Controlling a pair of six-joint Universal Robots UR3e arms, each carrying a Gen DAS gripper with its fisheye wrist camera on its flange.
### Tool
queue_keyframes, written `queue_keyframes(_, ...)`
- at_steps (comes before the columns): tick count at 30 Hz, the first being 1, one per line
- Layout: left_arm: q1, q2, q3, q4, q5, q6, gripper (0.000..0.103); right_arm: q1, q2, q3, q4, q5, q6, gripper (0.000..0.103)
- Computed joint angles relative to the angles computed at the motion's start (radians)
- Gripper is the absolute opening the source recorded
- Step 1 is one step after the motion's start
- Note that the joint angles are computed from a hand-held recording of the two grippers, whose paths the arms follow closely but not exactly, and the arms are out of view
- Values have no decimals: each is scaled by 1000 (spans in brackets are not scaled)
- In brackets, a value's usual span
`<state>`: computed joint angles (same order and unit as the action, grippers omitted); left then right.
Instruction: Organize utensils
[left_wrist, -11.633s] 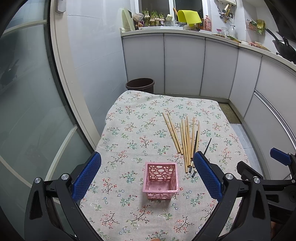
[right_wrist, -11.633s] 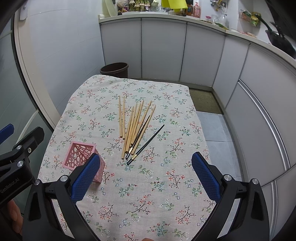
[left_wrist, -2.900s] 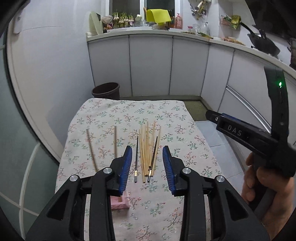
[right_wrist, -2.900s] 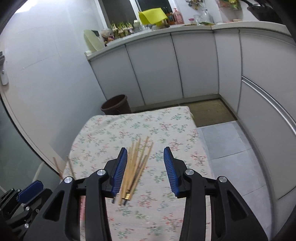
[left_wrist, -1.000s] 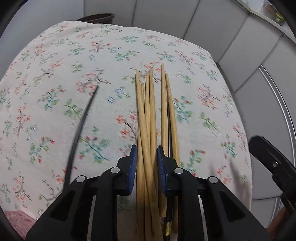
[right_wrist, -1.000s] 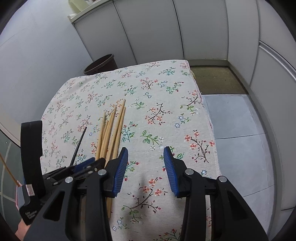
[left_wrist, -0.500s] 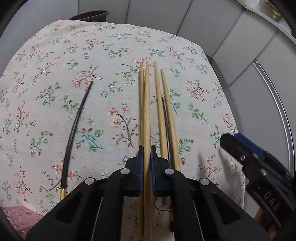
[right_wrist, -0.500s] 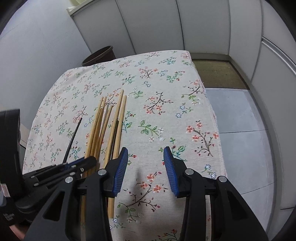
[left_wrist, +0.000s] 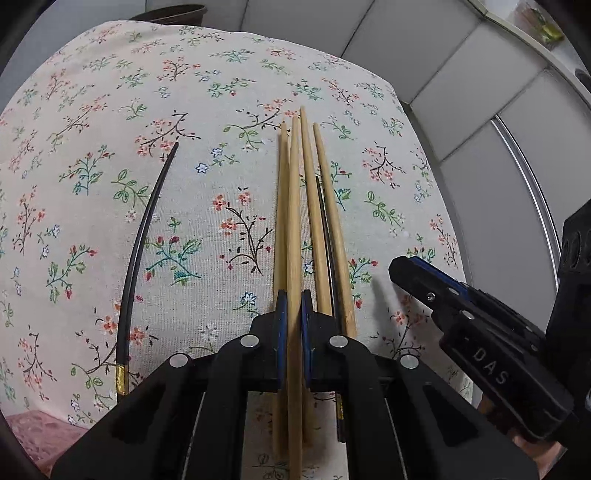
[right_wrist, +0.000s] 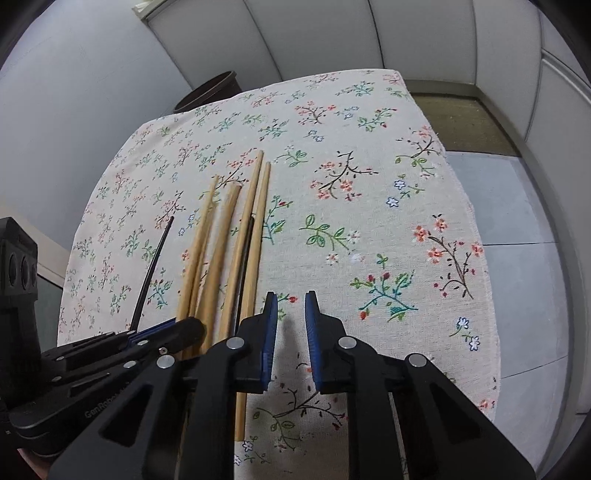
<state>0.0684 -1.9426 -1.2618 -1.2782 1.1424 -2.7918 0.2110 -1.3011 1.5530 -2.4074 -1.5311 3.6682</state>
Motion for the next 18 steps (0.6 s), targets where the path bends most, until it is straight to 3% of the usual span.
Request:
queue_keyframes(4,-17,0,12,-20,13,12,7,3,3,-11,6,4,-8,16)
queue_keyframes(7,-43,19,-20,36,57,33,6,4,12,-24,10,8,-12,16)
queue_keyframes(12,-20,17,17,-63,-7,68,7,-3,25,-23,8,26,-1,16)
queue_keyframes(18,-15,0,24,-62,15,52,7,-5,26,-22,-3,49,-5,16)
